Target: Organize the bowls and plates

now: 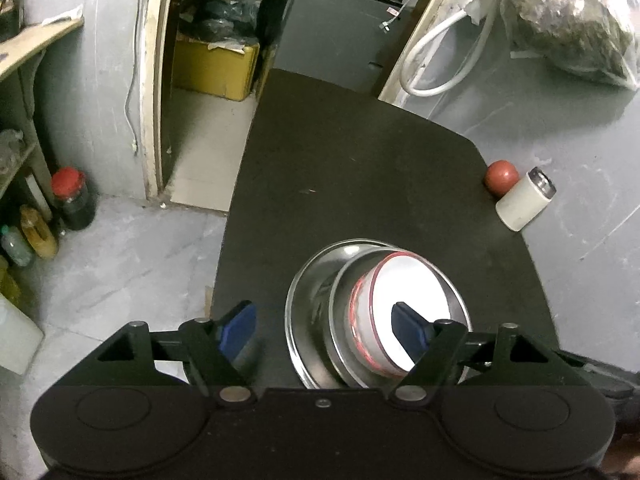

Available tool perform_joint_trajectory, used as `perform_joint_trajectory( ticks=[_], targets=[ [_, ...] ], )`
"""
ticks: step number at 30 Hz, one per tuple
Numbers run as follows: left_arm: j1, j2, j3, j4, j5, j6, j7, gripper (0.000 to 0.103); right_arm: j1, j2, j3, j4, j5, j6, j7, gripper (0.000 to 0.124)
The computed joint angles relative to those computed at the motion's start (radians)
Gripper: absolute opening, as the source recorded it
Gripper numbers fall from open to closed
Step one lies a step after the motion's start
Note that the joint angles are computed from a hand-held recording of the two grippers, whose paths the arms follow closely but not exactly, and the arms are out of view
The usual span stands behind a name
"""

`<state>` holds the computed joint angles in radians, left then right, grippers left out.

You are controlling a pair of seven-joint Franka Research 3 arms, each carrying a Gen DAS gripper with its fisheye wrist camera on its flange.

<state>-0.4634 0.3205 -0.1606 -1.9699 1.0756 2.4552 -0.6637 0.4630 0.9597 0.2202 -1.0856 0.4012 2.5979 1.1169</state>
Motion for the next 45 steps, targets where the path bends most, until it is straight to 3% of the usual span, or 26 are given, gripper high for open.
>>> perform_joint_trajectory(
  ticks=[15, 24, 27, 36, 41, 45],
  targets=[
    [-0.032, -0.004, -0.020, 0.031, -0.047, -0.164, 0.016, 0.095, -0.041, -0.015, 0.045, -0.041, 0.060, 0.038, -0.090, 0.097],
    [-0.032, -0.053, -0.030, -0.031, 0.005, -0.173, -0.052, 0.102, -0.058, -0.058, 0.067, -0.128, 0.117, 0.116, -0.129, 0.103],
    [-0.023, -0.080, -0.036, -0.070, 0.054, -0.147, -0.068, 0.102, -0.046, -0.090, 0.058, -0.186, 0.116, 0.199, -0.130, 0.103],
    [0.011, -0.178, -0.071, -0.196, 0.180, -0.083, -0.070, 0.102, -0.055, -0.218, 0.118, -0.427, 0.148, 0.473, -0.109, 0.103],
    [0.021, -0.234, -0.100, -0.260, 0.224, -0.078, -0.082, 0.102, -0.073, -0.291, 0.172, -0.573, 0.137, 0.635, -0.066, 0.103],
    [0.028, -0.267, -0.120, -0.293, 0.252, -0.076, -0.092, 0.102, -0.064, -0.341, 0.180, -0.669, 0.111, 0.723, -0.012, 0.103]
  ],
)
